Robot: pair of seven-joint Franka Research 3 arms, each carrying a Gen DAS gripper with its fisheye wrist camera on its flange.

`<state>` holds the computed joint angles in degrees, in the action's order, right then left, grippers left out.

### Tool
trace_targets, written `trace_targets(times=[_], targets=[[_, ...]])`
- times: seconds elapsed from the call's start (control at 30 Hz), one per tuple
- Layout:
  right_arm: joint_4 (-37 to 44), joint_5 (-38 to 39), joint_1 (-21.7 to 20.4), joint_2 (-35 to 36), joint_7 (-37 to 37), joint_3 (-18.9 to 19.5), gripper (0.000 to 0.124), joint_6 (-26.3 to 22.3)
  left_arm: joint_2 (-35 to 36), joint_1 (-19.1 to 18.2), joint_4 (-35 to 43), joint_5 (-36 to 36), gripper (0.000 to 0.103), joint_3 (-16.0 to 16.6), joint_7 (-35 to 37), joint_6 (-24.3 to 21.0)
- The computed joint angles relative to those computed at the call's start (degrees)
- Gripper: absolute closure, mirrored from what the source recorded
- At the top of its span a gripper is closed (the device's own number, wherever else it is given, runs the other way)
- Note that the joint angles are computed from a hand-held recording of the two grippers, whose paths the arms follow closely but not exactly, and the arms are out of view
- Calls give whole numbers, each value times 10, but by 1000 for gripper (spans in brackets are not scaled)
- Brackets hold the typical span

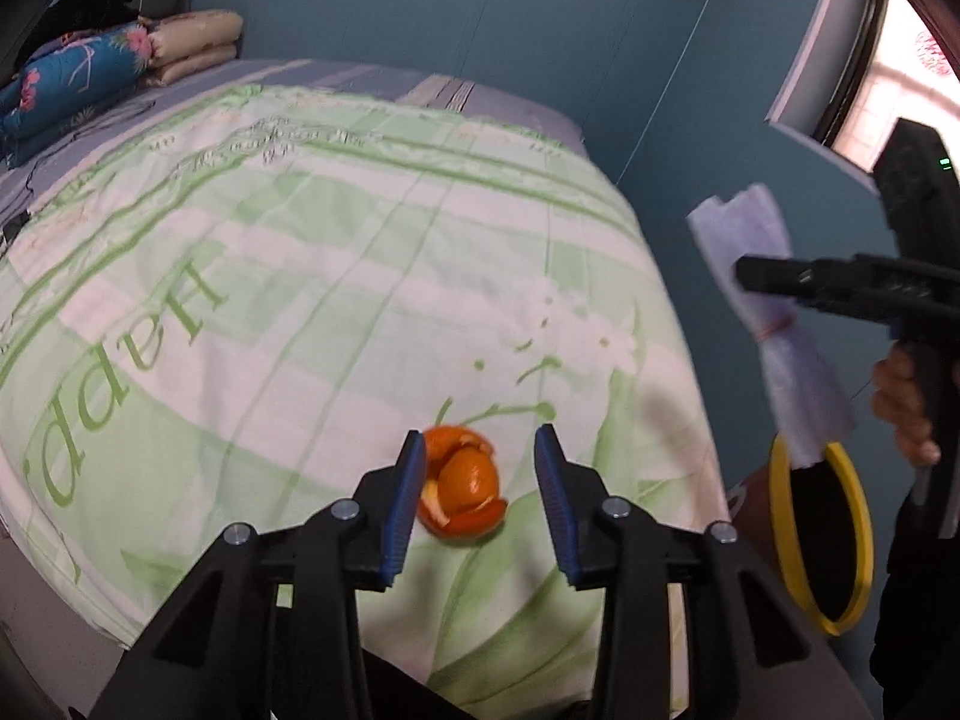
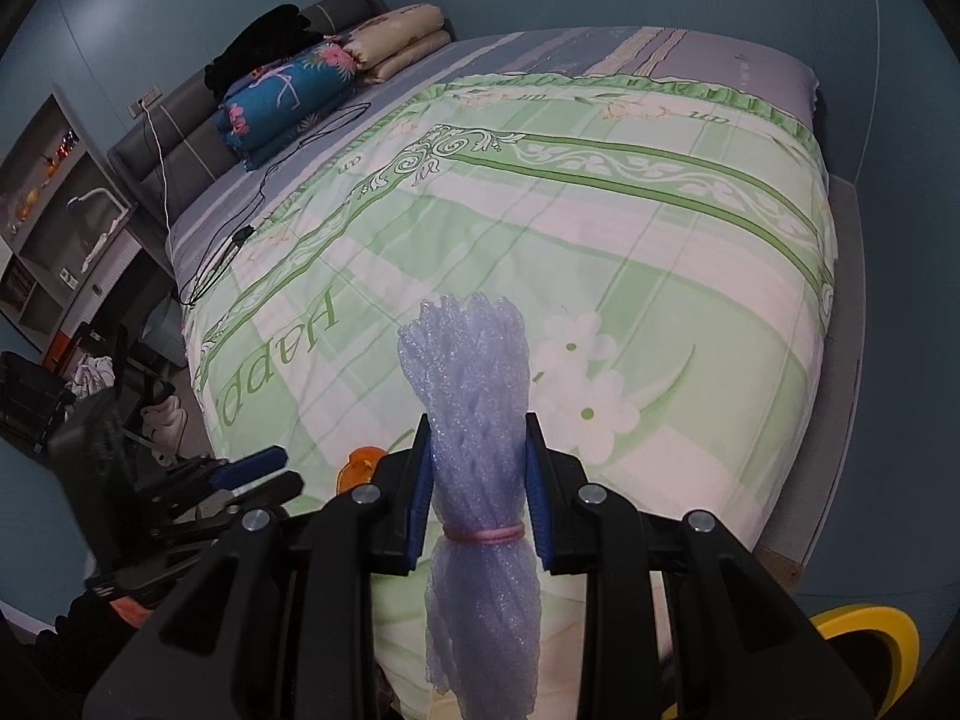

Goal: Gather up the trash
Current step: 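Lift and carry the orange peel and purple net with both tools to the bin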

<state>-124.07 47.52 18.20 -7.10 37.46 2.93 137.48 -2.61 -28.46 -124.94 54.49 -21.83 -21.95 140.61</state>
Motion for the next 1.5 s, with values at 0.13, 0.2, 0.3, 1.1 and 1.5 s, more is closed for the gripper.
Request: trace_targets(times=[0.13,0.2,0.3,1.1,1.5], targets=[[-11,13,-6,-6,-13,-9,98,-8,34,-1,11,-27,59,6,26,1],[-15,18,-10,-7,-18,-12,98,-11,45,-1,16,-32,54,13,35,8],[-20,25,-17,-10,-25,-17,98,-16,70,0,29,-51,51,24,61,12],[-134,95,-67,-151,-64,-84,97,-34,90,-89,205,79,74,-7,104,-150],[-190,139,-107,-220,-109,-143,97,5,203,-189,384,152,74,31,178,-170]])
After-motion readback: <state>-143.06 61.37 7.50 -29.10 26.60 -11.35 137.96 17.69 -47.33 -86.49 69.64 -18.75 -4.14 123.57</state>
